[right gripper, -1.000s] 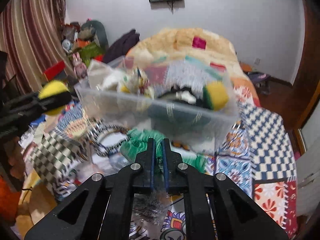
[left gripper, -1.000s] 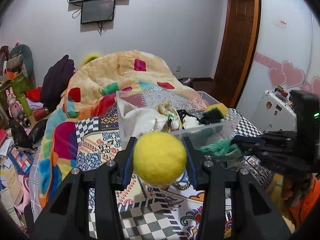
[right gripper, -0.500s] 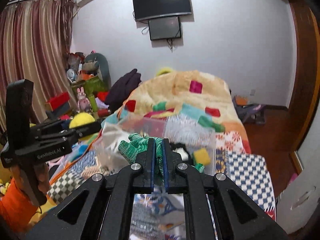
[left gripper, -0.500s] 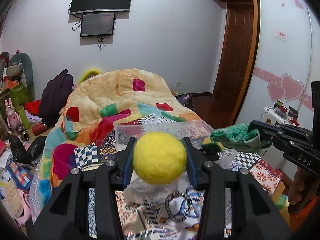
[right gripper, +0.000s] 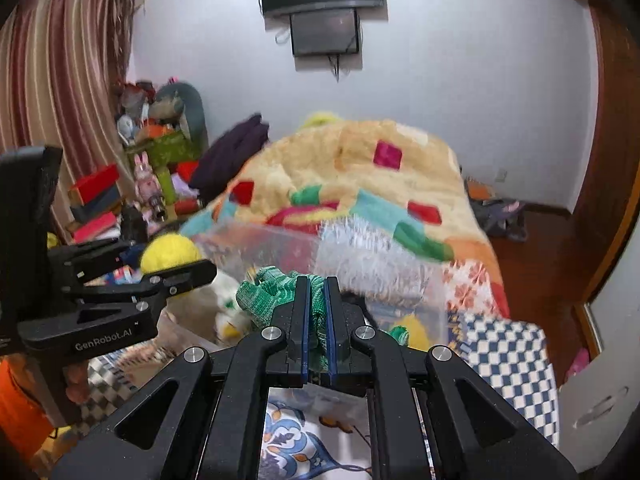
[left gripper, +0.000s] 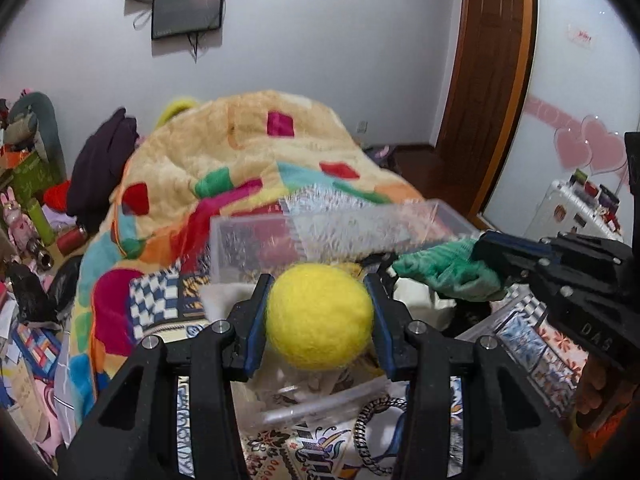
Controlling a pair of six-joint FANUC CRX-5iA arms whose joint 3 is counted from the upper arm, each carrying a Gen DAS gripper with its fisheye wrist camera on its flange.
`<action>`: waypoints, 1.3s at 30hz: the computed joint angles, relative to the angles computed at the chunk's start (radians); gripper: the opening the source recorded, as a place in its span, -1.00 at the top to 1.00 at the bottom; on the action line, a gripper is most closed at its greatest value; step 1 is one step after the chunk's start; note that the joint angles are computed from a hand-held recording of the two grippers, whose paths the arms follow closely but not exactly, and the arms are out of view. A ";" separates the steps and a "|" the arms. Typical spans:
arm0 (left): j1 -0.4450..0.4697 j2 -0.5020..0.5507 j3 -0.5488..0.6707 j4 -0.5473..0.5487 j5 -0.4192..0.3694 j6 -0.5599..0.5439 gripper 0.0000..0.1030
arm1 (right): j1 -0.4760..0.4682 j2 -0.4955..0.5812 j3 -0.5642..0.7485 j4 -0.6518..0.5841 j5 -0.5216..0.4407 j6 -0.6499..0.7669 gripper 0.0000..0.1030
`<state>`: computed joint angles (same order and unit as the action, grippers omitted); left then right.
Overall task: Organize soft objects
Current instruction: 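Lower the ball and glove into the clear box and open both tools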
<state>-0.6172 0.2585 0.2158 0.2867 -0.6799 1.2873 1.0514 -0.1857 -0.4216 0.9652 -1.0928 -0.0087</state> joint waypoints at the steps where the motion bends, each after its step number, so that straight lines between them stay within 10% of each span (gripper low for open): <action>1: -0.001 0.008 0.006 -0.006 -0.008 0.005 0.14 | -0.005 0.003 0.001 -0.018 0.004 0.009 0.88; 11: -0.012 0.035 0.027 -0.015 -0.044 -0.018 -0.13 | -0.011 0.011 0.018 -0.137 0.009 0.067 0.85; 16: -0.018 0.006 -0.004 -0.015 -0.032 -0.034 -0.34 | 0.006 0.006 0.024 -0.122 -0.025 0.068 0.16; 25: 0.012 -0.095 -0.124 0.116 0.037 -0.096 -0.50 | 0.076 -0.039 0.002 0.000 -0.095 -0.004 -0.40; 39: 0.016 -0.228 -0.276 0.093 0.051 -0.099 -0.89 | 0.185 -0.058 -0.032 -0.060 -0.147 -0.095 -0.80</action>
<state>-0.6014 0.0300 -0.0601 0.3800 -0.6284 1.1883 1.2368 -0.2438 -0.4532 0.9048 -1.2396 -0.1036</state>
